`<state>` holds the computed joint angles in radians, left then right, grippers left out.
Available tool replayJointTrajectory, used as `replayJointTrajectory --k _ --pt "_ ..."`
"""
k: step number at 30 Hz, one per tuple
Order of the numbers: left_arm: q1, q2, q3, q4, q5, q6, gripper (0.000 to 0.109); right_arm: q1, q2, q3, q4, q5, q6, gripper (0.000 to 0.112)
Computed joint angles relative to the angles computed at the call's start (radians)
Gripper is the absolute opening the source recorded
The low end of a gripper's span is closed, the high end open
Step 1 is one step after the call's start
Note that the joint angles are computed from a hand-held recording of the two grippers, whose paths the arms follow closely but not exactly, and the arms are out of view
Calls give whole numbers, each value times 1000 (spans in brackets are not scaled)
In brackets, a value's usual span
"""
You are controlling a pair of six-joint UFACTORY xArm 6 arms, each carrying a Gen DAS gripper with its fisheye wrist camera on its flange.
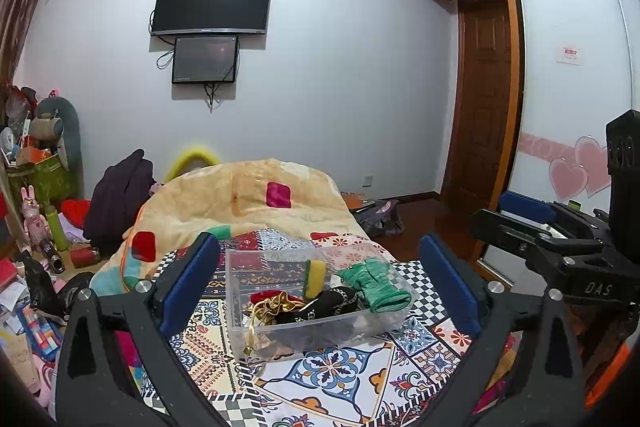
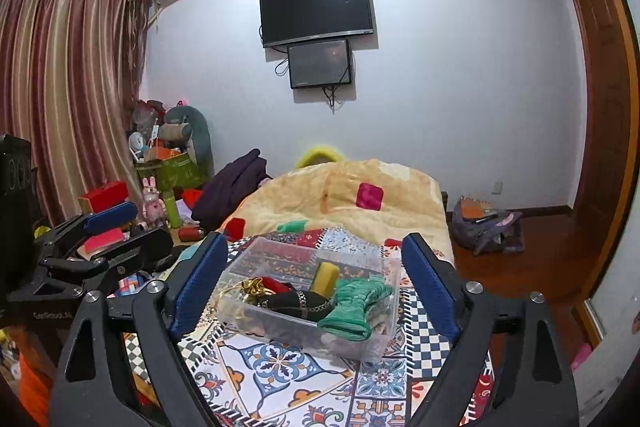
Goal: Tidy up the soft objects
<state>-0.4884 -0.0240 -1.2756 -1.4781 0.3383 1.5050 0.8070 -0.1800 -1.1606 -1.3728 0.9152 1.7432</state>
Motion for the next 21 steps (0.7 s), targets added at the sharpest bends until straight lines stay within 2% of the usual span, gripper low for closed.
replayJointTrajectory --k 5,21 --pt "0 4 1 -2 -1 -1 102 6 -2 6 -4 7 9 94" --pt "-3 15 -3 4 -13 -5 102 7 -14 28 2 6 32 95"
